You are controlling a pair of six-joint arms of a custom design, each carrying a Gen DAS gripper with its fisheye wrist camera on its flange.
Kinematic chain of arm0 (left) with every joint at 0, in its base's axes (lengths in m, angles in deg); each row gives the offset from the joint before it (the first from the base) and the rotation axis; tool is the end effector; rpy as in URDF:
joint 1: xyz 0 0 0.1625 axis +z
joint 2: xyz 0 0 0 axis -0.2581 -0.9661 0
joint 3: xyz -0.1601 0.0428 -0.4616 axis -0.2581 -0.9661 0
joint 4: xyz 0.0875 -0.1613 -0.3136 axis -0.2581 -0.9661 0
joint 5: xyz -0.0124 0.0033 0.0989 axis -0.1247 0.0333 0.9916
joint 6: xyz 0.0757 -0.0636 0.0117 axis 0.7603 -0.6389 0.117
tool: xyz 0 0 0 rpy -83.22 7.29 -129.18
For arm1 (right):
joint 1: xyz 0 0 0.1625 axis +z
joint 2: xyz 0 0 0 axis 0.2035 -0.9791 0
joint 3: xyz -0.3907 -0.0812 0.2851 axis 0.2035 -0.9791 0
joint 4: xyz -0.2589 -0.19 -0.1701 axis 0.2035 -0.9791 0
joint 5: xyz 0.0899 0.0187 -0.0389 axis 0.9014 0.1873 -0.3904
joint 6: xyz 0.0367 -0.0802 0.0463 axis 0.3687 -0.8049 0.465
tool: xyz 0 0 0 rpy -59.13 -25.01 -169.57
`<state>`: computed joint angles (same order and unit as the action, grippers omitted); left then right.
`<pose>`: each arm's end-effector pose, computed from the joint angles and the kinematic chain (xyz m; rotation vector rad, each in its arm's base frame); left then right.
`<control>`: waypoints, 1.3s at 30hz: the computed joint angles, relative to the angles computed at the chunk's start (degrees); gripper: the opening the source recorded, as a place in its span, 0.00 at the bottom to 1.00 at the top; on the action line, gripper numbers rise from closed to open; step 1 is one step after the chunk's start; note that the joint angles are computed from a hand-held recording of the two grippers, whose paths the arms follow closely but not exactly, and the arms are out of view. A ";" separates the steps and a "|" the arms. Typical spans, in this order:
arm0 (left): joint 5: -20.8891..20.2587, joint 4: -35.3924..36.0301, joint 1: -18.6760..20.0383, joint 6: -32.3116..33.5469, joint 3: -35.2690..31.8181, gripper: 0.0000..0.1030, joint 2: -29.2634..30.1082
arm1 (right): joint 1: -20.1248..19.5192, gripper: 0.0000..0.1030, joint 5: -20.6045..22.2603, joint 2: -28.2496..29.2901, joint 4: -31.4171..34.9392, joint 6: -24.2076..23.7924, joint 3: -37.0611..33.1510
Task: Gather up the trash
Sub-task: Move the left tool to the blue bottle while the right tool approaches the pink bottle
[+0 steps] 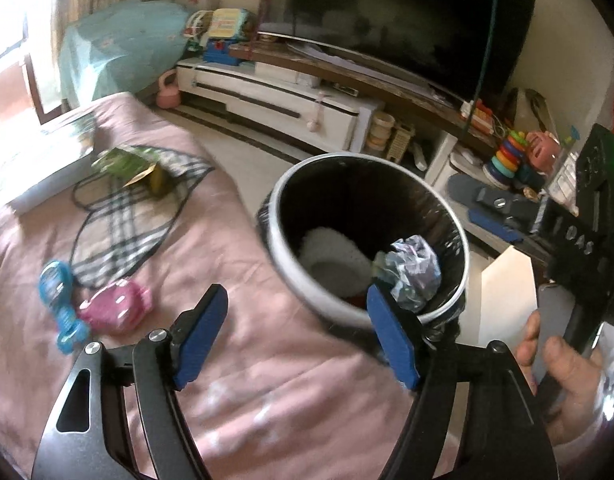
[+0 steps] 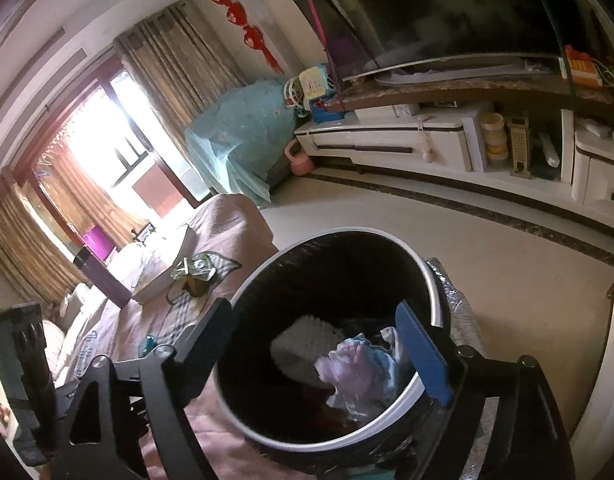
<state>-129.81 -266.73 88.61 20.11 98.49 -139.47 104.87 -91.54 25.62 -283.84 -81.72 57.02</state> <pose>0.0516 -0.4486 0.2742 0.7533 2.4865 -0.6599 0.2882 -0.3951 -0.0557 0.1685 -2.5815 1.2069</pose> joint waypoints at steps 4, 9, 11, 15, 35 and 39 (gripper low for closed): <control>0.62 -1.07 2.09 0.11 0.70 0.72 -1.87 | 1.45 0.94 -0.41 0.67 0.38 0.29 -0.84; 0.90 -1.67 6.12 0.73 0.71 0.72 -4.65 | 4.47 0.96 -1.90 2.56 3.02 -0.07 -3.35; 0.70 -1.24 7.90 0.95 0.07 0.72 -5.72 | 5.16 0.96 -1.57 3.29 4.28 -0.33 -4.21; 0.07 0.12 11.03 0.95 -1.63 0.72 -7.31 | 6.14 0.96 0.23 4.74 5.66 -0.34 -5.83; -0.15 6.59 17.88 0.06 -12.23 0.72 -6.70 | 7.95 0.96 8.19 8.30 19.36 -4.90 -13.58; 0.91 8.87 17.97 -0.94 -16.36 0.72 -4.12 | 7.80 0.96 9.92 8.40 23.65 -7.47 -15.03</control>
